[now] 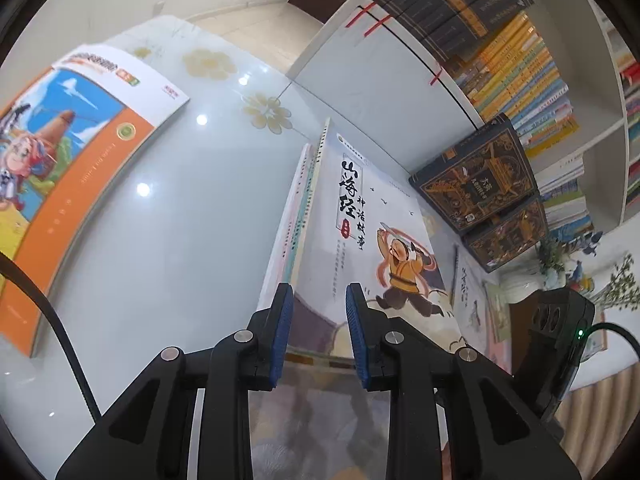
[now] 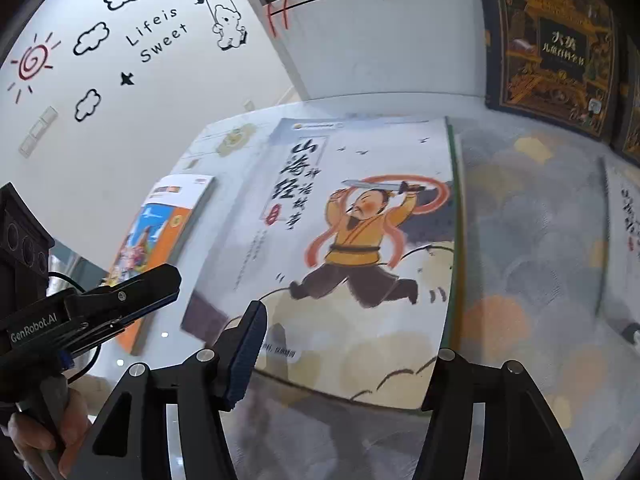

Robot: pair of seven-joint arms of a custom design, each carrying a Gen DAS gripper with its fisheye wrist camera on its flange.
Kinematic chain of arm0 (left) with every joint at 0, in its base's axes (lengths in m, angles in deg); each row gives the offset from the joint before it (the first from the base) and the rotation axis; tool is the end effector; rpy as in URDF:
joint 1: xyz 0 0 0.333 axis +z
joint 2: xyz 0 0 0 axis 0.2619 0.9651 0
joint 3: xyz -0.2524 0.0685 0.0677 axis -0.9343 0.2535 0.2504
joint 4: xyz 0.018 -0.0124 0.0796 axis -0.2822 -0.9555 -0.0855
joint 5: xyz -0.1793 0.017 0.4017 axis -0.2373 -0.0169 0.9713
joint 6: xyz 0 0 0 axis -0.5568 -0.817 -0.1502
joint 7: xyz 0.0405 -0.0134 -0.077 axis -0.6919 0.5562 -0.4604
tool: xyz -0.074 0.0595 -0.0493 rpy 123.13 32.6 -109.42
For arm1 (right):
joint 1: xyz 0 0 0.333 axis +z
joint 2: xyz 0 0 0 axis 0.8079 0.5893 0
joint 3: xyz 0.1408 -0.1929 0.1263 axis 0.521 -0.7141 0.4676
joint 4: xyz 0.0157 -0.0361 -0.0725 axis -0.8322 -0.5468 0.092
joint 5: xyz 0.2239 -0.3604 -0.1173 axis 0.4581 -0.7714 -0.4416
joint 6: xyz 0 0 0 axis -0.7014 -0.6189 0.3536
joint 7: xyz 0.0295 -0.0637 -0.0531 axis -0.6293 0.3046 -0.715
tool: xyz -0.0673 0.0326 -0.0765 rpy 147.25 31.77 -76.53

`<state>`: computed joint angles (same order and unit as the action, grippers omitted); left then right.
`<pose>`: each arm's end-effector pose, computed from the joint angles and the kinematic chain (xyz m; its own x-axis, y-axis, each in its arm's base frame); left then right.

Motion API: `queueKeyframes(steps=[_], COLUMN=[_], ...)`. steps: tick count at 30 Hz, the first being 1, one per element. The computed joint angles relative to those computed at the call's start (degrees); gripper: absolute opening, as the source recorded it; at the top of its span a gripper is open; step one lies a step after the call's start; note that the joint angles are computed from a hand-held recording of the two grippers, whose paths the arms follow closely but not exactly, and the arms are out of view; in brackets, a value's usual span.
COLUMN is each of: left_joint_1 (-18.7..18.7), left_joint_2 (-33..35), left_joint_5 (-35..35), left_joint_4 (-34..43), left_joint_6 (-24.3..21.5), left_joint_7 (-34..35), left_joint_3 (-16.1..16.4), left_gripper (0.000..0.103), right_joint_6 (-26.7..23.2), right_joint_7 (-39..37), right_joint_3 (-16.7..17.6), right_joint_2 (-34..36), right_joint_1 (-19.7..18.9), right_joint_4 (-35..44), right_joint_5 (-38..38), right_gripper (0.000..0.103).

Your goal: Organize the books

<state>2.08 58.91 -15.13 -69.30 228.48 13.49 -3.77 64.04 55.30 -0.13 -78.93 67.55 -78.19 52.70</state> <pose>0.5281 -0.1944 0.4741 0.1087 -0.8123 0.5730 -0.8262 -0.3944 -0.4024 0.5481 0.0698 0.4439 0.2319 -0.8961 -0.3784 -0.8698 -0.0168 -0.4932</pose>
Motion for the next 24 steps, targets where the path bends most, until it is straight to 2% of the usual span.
queueKeyframes(steps=[3,5,9,11,14,15,18,20,22,24], left_joint_1=[0.5,-0.6,-2.0,-3.5,-6.5,-7.2,-8.5,-10.3,-12.5,-16.1], left_joint_2=[0.5,1.2,3.0,5.3,10.3,12.7,21.5,27.5,33.6,39.9], left_joint_5=[2.9,1.6,4.8,6.1,2.4,2.3,6.1,12.6,19.0,27.6], left_joint_4=[1.4,2.3,5.2,8.4,14.1,16.7,26.3,32.6,39.2,46.9], left_joint_6=[-1.8,-2.5,-1.8,-2.7,-4.3,-4.8,-6.3,-6.1,-6.7,-9.4], left_joint_7=[-2.1,-1.4,0.0,1.7,7.2,8.0,7.2,2.4,-2.2,-9.3], left_joint_3=[-1.1,-1.0,-3.3,-4.3,-5.2,-5.9,-7.9,-8.2,-7.5,-4.9], left_gripper=[0.028,0.028,0.029,0.033,0.055,0.061,0.061,0.061,0.061,0.061], right_joint_6=[-1.7,-2.2,-9.2,-10.9,-11.4,-10.9,-7.3,-3.9,0.0,1.3], right_joint_7=[-1.7,-3.5,-1.4,1.7,6.5,8.1,10.2,10.4,10.0,8.9], right_joint_3=[-1.3,-2.0,-4.5,-5.5,-7.7,-8.9,-11.3,-12.8,-13.5,-14.0], right_joint_2=[-2.5,-6.5,-15.5,-20.7,-24.8,-24.8,-20.3,-15.5,-9.9,-5.5], right_joint_1=[-0.1,-0.6,-4.1,-8.0,-13.1,-15.2,-18.3,-19.0,-19.4,-19.5], right_joint_4=[-2.2,-6.0,-14.0,-18.8,-22.4,-22.5,-18.9,-15.2,-11.0,-7.1], right_joint_5=[1.8,1.5,-3.7,-7.1,-10.7,-11.7,-13.3,-13.2,-12.6,-11.4], right_gripper=[0.06,0.06,0.066,0.066,0.066,0.066,0.066,0.066,0.066,0.066])
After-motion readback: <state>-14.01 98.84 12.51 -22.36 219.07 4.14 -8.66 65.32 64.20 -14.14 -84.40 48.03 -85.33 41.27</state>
